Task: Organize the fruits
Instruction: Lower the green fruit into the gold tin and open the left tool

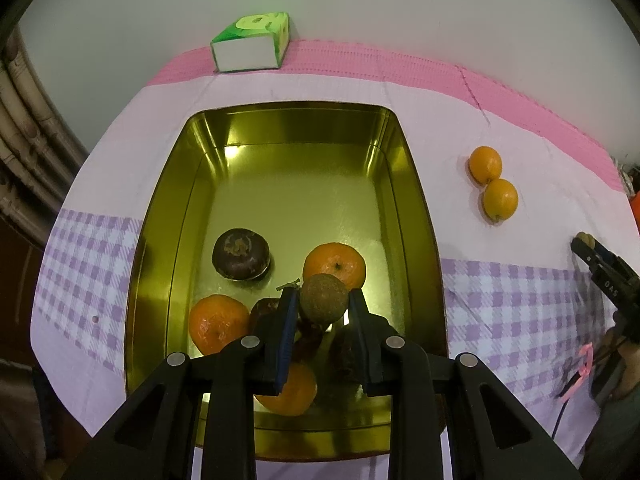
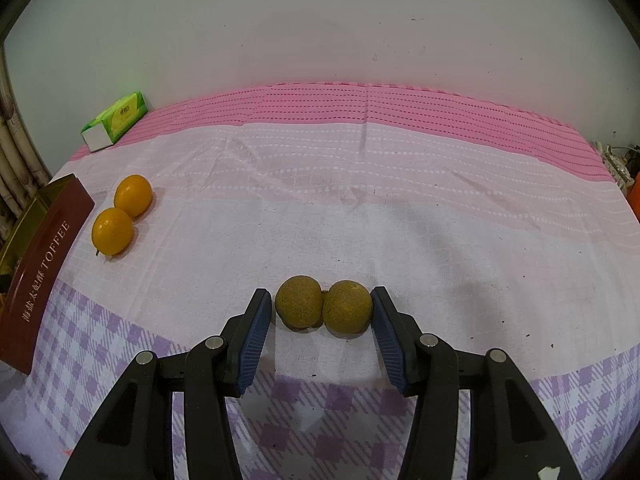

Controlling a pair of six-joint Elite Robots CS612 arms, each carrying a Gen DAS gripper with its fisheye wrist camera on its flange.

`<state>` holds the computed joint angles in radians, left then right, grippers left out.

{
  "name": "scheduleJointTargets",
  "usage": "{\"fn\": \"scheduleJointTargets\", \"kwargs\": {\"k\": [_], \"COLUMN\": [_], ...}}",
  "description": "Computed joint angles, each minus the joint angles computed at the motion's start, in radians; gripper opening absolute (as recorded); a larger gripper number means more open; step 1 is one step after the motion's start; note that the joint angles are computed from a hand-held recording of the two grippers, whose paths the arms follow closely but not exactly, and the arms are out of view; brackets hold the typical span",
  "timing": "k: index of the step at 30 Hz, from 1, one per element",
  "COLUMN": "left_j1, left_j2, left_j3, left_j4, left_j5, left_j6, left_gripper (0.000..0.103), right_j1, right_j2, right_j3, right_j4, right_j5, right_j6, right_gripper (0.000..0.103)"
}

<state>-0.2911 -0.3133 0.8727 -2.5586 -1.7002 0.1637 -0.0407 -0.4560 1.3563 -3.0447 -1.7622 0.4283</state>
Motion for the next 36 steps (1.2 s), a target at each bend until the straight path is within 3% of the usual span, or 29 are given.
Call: {"fn": "scheduleJointTargets", "kwargs": {"k": [18, 27, 36], "left_j1": [0.003, 0.013, 0.029], "left_j2": [-0.003, -0.028, -0.052], "left_j3": [0.004, 0.034, 0.080], "left_j4": [-0.001, -0.048, -0.138], "left_j5": [-0.010, -0.023, 0.031], "left_j6": [0.015, 0.015, 0.011], "left_gripper": [0.029, 0.042, 0.059], "right_j1": [0.005, 0.006, 0.004], "right_j2": [0.002, 0.003, 0.003], "right_j3": [-0.011, -0.016, -0.015], "right_j4": [0.027, 0.035, 0.033], "right_j5": [-0.025, -0.031, -0.026], "right_j6": [-0.020, -0.026, -0.031], "right_gripper": [0.050, 0.050, 0.052]}}
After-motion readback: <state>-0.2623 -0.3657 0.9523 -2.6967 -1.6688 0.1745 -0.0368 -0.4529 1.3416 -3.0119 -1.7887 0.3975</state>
